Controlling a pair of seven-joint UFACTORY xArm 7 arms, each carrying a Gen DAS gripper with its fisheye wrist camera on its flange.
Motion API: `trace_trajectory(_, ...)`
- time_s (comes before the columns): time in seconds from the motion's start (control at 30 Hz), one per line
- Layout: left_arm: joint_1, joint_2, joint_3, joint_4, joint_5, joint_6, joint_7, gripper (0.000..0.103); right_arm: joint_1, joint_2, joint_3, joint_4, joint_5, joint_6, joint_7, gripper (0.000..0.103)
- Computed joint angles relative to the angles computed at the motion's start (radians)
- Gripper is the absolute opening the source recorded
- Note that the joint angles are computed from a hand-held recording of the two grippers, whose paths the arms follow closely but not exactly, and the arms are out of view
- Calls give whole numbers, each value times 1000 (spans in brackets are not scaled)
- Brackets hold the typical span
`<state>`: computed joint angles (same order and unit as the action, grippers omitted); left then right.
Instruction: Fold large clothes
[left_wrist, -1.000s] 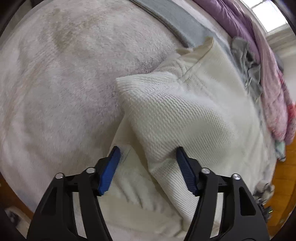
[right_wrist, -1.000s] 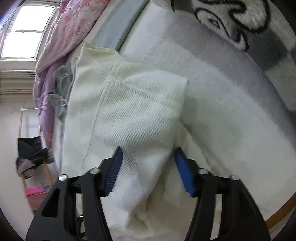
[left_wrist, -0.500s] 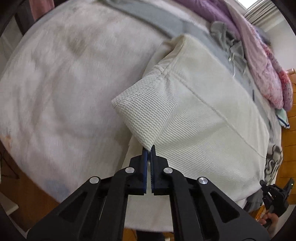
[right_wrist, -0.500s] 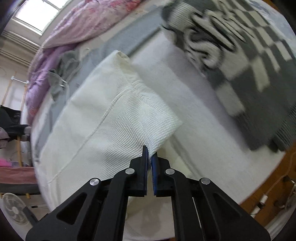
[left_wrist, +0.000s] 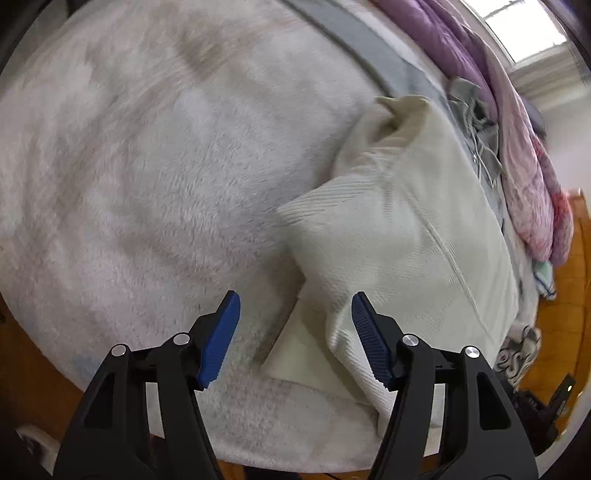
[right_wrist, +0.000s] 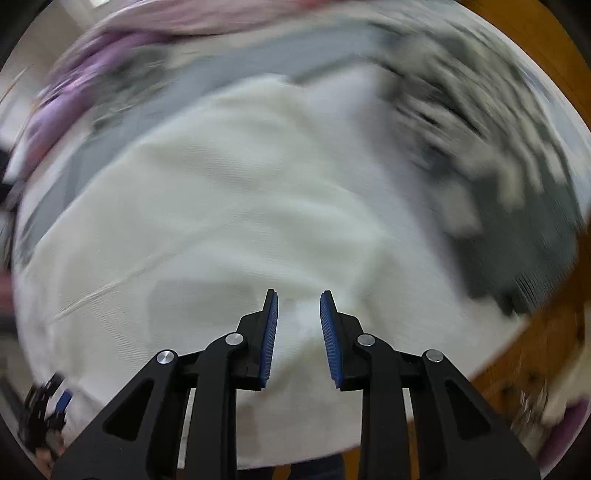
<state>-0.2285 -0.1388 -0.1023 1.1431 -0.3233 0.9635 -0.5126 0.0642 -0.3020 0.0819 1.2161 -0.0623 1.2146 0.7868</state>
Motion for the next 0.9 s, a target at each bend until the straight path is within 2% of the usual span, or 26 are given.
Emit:
trace_trajectory(0.03, 0, 1, 3, 1, -10, 8, 7, 64, 9, 34, 3, 24, 3, -53, -21, 19)
trace_trajectory(0.1, -6, 32, 1, 13, -26, 4, 36, 64, 27, 154, 6, 120, 17, -134, -67, 6)
trace_trajectory(0.2, -16, 66, -7, 23, -61, -23, 66, 64, 59, 377, 8, 313, 40, -228, -142, 2)
trace_trajectory(0.3, -21, 99, -12, 39, -91, -28, 85, 63, 86, 550, 1, 481, 52, -228, -177, 2)
trace_trajectory(0.37, -20, 101, -12, 32, -112, -38, 96, 63, 112, 670, -15, 615, 17, -141, -180, 2)
trace_trajectory(0.47, -18, 99, -10, 16, -139, -46, 108, 62, 107, 796, -31, 732, 48, -63, -180, 0)
trace_trajectory(0.63, -10, 90, -3, 1, -175, -36, 130, 62, 118, 766, -41, 713, 56, -30, -167, 0)
trace_trajectory(0.7, -7, 97, -2, 12, -184, -28, 126, 61, 109, 690, -32, 608, 98, -45, -140, 0)
trace_trajectory(0.8, -2, 88, 1, 5, -192, -11, 144, 61, 111, 512, -10, 361, 170, -87, -90, 0)
trace_trajectory(0.9, -3, 90, 0, 6, -194, 0, 166, 60, 131, 379, 7, 183, 175, -133, -31, 0)
